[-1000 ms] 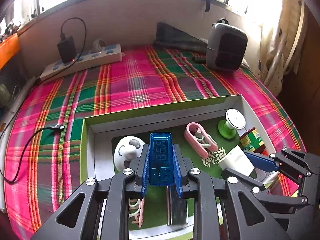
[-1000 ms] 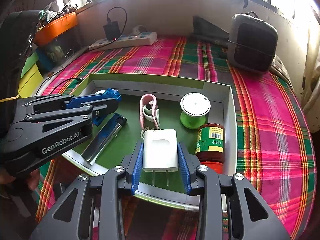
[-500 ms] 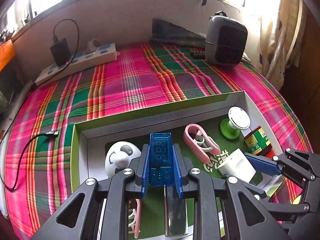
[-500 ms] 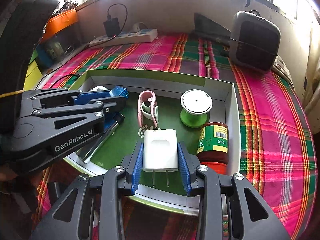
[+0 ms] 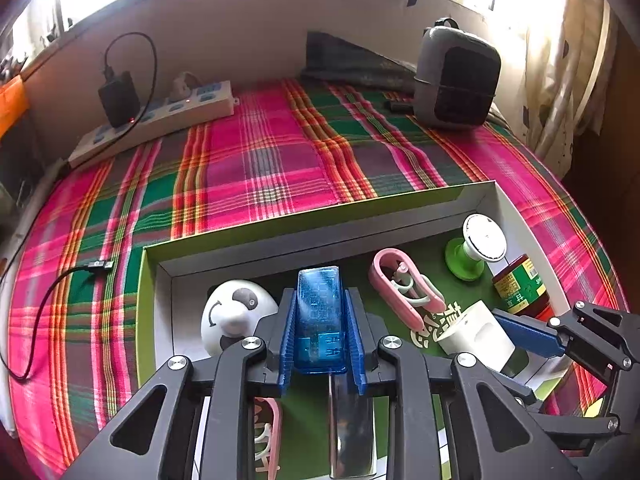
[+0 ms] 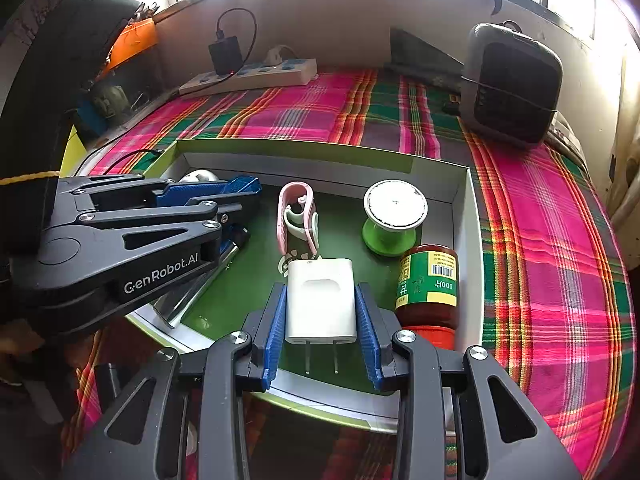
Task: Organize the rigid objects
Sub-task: 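Lower the USB stick into the tray and open the left gripper while the right releases the charger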
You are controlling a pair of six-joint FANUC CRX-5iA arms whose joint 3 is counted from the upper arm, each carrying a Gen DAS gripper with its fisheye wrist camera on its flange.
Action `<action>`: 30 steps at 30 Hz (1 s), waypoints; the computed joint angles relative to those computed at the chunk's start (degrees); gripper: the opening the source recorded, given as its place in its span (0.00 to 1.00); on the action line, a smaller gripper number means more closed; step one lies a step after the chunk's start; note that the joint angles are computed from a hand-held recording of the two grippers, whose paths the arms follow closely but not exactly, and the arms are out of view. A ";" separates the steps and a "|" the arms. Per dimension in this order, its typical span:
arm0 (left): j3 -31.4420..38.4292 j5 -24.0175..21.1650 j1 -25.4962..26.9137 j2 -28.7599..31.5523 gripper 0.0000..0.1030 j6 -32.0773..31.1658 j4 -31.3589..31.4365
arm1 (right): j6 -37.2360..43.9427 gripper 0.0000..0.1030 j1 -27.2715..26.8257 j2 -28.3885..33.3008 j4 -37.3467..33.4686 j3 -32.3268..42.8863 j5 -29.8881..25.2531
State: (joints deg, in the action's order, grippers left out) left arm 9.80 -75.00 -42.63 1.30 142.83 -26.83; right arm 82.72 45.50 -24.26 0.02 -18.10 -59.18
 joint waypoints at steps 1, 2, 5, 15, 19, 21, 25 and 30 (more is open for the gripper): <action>-0.12 0.19 0.08 -0.07 0.22 -0.01 0.13 | 0.10 0.34 -0.07 0.00 -0.09 0.04 -0.02; -0.30 0.35 0.16 -0.16 0.22 0.03 0.27 | 0.04 0.34 -0.12 0.02 -0.18 0.09 -0.05; -0.68 0.67 0.50 -0.31 0.24 -0.07 0.80 | -0.17 0.34 0.06 -0.09 -0.02 -0.04 0.04; -0.63 0.69 0.33 -0.23 0.30 0.17 0.73 | -0.09 0.34 -0.07 -0.32 -0.68 0.04 -0.03; -0.68 0.79 0.05 -0.44 0.31 0.17 0.47 | -0.07 0.36 -0.07 -0.48 -0.78 -0.04 0.10; -0.72 0.73 -0.18 -0.65 0.34 0.33 0.26 | 0.19 0.37 -0.30 -0.55 -1.16 0.04 0.16; -0.19 -0.10 -1.26 -0.66 0.37 0.90 -0.85 | 0.13 0.44 -0.12 -1.04 -1.05 -0.19 0.41; -0.15 -0.52 -2.06 -1.02 0.37 1.16 -1.16 | -2.12 0.44 0.39 -1.77 0.73 -1.02 0.94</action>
